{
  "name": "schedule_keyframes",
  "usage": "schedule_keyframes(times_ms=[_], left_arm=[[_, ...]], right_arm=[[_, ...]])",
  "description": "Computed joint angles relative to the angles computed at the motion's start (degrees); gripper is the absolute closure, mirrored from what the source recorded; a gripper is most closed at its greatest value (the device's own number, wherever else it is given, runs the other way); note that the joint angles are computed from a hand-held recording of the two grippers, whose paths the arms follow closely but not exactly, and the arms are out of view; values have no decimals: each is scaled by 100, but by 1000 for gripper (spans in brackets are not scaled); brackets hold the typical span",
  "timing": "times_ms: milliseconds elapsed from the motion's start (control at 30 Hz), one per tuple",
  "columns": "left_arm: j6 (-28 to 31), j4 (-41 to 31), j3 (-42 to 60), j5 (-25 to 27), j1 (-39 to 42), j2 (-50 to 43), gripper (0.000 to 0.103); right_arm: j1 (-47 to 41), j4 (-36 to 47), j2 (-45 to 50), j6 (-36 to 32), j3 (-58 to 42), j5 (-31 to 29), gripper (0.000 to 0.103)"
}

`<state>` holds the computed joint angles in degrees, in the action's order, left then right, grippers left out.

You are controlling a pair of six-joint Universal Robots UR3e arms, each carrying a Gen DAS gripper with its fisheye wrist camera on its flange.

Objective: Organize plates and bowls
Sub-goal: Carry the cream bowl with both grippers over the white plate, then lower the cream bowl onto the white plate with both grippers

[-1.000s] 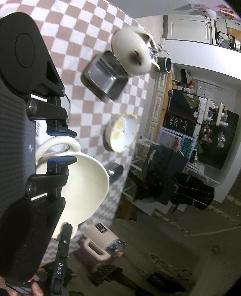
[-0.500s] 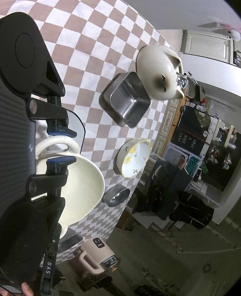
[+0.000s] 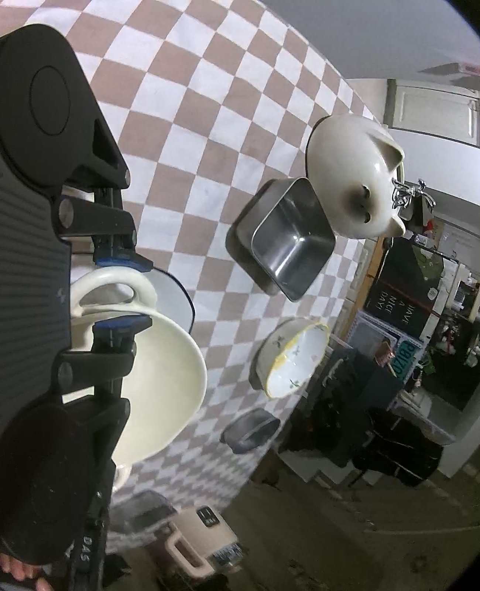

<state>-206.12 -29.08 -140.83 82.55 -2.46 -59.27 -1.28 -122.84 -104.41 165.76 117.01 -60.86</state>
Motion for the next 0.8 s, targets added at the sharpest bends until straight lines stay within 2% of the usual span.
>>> schedule_keyframes(times_ms=[800], left_arm=[[106,230,35,294,-28,-894,67]], right_arm=[[602,-160,688,148,-437,-519,77]])
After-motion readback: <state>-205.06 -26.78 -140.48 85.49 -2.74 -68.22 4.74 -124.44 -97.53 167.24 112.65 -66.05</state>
